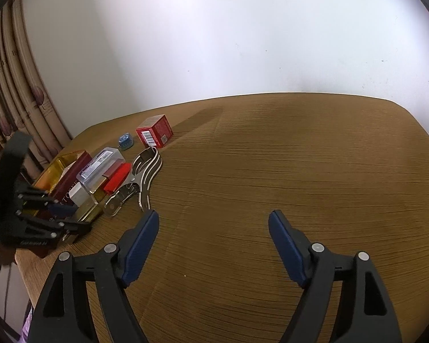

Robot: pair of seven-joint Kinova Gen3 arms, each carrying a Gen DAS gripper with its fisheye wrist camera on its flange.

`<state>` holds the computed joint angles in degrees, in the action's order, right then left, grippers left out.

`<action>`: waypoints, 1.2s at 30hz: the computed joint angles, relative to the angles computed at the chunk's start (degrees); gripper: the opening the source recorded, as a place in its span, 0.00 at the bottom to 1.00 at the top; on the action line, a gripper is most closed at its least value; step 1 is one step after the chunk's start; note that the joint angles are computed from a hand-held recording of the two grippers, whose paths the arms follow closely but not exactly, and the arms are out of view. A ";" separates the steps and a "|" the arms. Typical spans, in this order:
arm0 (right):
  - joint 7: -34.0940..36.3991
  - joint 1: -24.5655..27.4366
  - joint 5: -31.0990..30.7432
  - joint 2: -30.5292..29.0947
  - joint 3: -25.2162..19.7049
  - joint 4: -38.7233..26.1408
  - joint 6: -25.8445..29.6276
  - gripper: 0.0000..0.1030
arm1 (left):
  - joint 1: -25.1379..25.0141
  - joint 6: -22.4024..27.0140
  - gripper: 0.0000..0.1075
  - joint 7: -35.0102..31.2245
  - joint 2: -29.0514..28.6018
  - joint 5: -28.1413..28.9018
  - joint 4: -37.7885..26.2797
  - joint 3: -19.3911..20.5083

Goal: Organize rigid objects
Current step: 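Grasp the silver ribbed bar with the left tool, then lower the silver bar into the tin and open the left tool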

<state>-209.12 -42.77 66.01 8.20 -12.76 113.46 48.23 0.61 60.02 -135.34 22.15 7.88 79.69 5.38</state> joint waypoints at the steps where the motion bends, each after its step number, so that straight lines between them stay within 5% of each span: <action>1: 0.65 0.29 -0.31 0.03 0.06 -0.09 -0.63 0.76 | -1.00 -0.66 0.27 0.22 -1.01 1.30 1.59 0.37; 8: 2.75 0.29 -1.78 0.51 0.38 -0.98 -0.66 0.77 | -9.11 -1.01 0.27 -6.18 -10.49 15.68 13.46 -0.89; 14: 4.71 0.06 -3.07 1.00 0.69 -1.90 -0.16 0.77 | -12.19 4.13 0.27 -7.04 -13.52 19.91 12.25 -4.64; 23: 8.85 0.01 -5.87 1.87 1.33 -3.53 0.05 0.77 | -16.93 8.73 0.27 -3.50 -6.64 17.35 -2.39 -5.98; 36: 11.85 -0.18 -7.71 2.40 2.12 -4.42 -0.87 0.77 | -12.36 4.97 0.27 6.34 5.31 6.74 -12.96 -2.97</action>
